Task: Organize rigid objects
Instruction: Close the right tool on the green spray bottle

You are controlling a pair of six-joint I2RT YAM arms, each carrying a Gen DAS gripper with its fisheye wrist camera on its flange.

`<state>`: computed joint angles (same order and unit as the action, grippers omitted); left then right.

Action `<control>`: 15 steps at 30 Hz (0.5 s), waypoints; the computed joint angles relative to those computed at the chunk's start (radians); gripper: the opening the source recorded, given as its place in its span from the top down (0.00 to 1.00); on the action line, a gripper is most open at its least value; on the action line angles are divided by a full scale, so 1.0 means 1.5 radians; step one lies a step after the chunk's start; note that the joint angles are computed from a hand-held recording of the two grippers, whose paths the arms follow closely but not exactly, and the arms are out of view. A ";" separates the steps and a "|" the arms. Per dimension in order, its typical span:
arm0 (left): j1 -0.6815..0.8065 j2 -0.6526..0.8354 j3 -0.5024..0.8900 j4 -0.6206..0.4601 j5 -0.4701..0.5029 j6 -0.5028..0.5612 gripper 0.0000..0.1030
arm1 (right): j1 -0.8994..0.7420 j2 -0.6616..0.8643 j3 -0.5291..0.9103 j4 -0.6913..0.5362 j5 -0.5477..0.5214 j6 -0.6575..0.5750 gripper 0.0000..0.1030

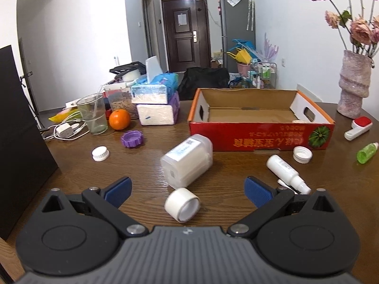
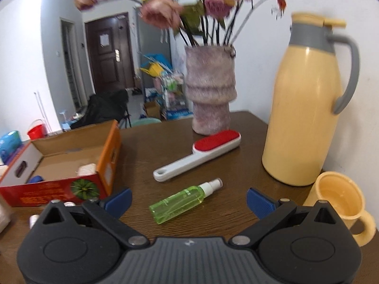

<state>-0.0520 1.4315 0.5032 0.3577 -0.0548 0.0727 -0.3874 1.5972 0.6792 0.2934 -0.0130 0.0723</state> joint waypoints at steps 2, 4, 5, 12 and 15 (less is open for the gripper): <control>0.017 0.011 0.012 -0.001 0.010 0.000 0.00 | 0.006 0.054 0.035 -0.005 0.010 0.015 0.00; 0.033 0.021 0.023 -0.003 0.012 0.001 0.00 | 0.011 0.102 0.068 -0.007 0.021 0.028 0.00; 0.041 0.027 0.030 -0.003 0.012 0.002 0.00 | 0.012 0.125 0.084 -0.010 0.025 0.036 0.00; 0.113 0.078 0.089 -0.014 0.040 -0.003 0.00 | 0.026 0.255 0.188 -0.030 0.047 0.119 0.06; 0.138 0.100 0.111 -0.011 0.043 -0.001 0.00 | 0.034 0.300 0.238 -0.060 0.065 0.159 0.11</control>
<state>0.1552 1.5814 0.6693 0.3415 0.0090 0.0711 -0.3366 2.0474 1.0367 0.2032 0.0839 0.3114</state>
